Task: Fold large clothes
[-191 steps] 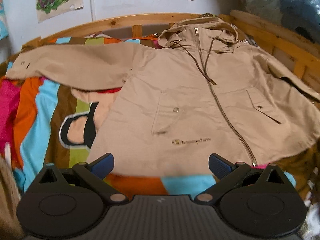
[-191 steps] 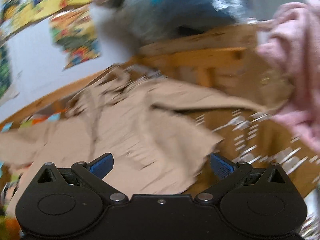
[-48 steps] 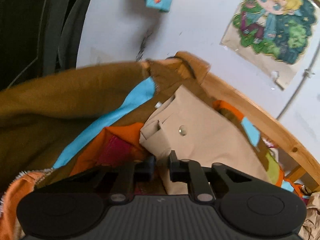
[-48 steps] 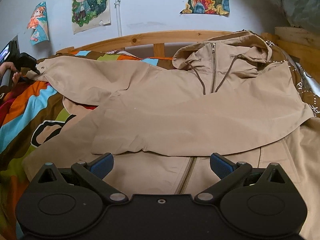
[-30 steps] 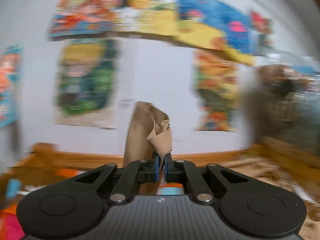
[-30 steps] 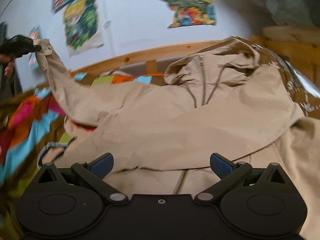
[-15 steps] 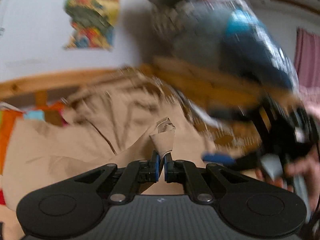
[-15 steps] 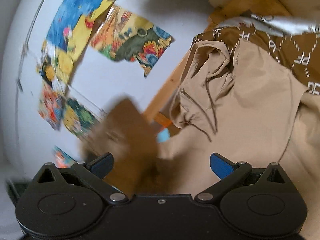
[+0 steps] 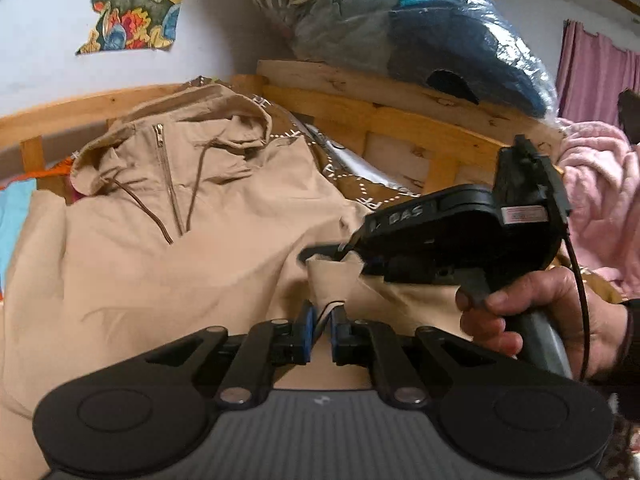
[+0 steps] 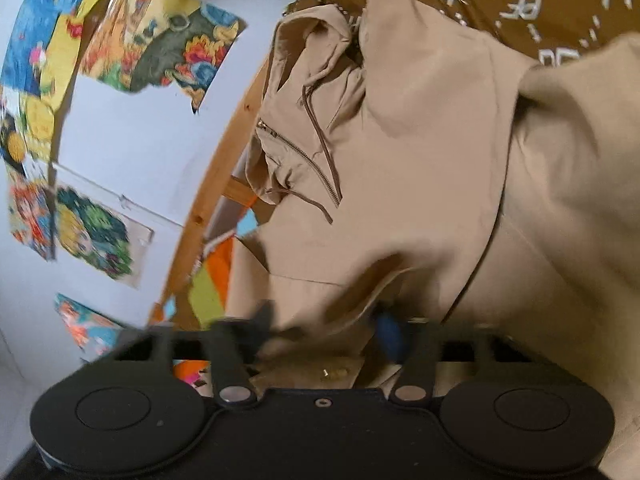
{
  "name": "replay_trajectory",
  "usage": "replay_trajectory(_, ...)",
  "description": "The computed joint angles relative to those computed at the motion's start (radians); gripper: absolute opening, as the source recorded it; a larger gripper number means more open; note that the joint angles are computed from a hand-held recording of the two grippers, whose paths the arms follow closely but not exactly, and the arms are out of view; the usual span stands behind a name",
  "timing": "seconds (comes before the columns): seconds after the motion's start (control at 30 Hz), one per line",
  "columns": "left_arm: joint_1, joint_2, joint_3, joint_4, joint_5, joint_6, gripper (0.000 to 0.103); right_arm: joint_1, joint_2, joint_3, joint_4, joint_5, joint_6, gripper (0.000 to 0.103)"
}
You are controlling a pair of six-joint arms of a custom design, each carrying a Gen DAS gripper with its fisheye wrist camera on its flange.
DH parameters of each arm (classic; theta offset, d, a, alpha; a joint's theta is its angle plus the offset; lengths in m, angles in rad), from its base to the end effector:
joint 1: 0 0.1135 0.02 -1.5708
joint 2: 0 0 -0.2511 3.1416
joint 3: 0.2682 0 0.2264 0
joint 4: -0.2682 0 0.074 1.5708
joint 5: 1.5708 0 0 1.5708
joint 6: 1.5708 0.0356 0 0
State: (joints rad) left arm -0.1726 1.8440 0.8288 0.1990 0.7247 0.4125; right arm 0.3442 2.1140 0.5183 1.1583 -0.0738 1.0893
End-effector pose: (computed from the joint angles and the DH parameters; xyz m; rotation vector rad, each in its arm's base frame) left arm 0.3140 -0.0787 0.1281 0.9588 2.0279 -0.7297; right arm 0.2848 0.1049 0.0623 0.7351 2.0198 0.9581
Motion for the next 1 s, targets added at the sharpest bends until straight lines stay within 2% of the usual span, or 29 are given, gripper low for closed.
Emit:
replay_trajectory(0.03,0.016,-0.006,0.006,-0.031,0.026,0.004,0.017,0.014,-0.023,-0.007,-0.023,0.034,-0.027,0.007)
replay_trajectory(0.1,0.06,-0.019,0.001,-0.048,0.077,0.001,0.038,0.034,-0.075,-0.048,-0.018,0.095,-0.092,0.002)
replay_trajectory(0.2,0.115,-0.031,-0.034,0.03,0.032,-0.016,0.039,0.105,-0.178,-0.127,-0.024,0.281,-0.248,0.002)
replay_trajectory(0.3,0.166,0.033,0.018,0.075,-0.102,-0.085,0.039,0.172,-0.237,-0.132,-0.145,0.458,-0.387,0.002)
replay_trajectory(0.43,0.174,0.196,0.21,0.083,-0.416,-0.167,0.039,0.192,-0.162,-0.076,-0.296,0.559,-0.425,0.002)
replay_trajectory(0.5,0.181,0.288,0.339,0.043,-0.513,-0.202,0.039,0.203,-0.123,-0.044,-0.363,0.597,-0.401,0.018)
replay_trajectory(0.57,0.197,0.377,0.47,-0.001,-0.559,-0.241,0.039,0.212,-0.104,-0.047,-0.356,0.623,-0.381,0.025)
replay_trajectory(0.67,0.208,0.489,0.655,-0.117,-0.563,-0.292,0.04,0.266,-0.112,-0.052,-0.363,0.723,-0.393,0.034)
replay_trajectory(0.77,0.192,0.574,0.773,-0.18,-0.605,-0.304,0.042,0.323,-0.105,-0.053,-0.328,0.78,-0.486,0.05)
replay_trajectory(0.83,0.183,0.616,0.814,-0.186,-0.644,-0.311,0.042,0.346,-0.085,-0.026,-0.359,0.764,-0.54,0.055)
replay_trajectory(0.9,0.178,0.66,0.871,-0.225,-0.707,-0.333,0.042,0.355,-0.049,0.051,-0.503,0.773,-0.546,0.054)
replay_trajectory(0.93,0.187,0.667,0.877,-0.229,-0.696,-0.342,0.042,0.353,-0.019,0.105,-0.605,0.798,-0.525,0.056)
replay_trajectory(1.0,0.203,0.631,0.825,-0.205,-0.67,-0.353,0.042,0.341,0.002,0.112,-0.62,0.82,-0.498,0.06)
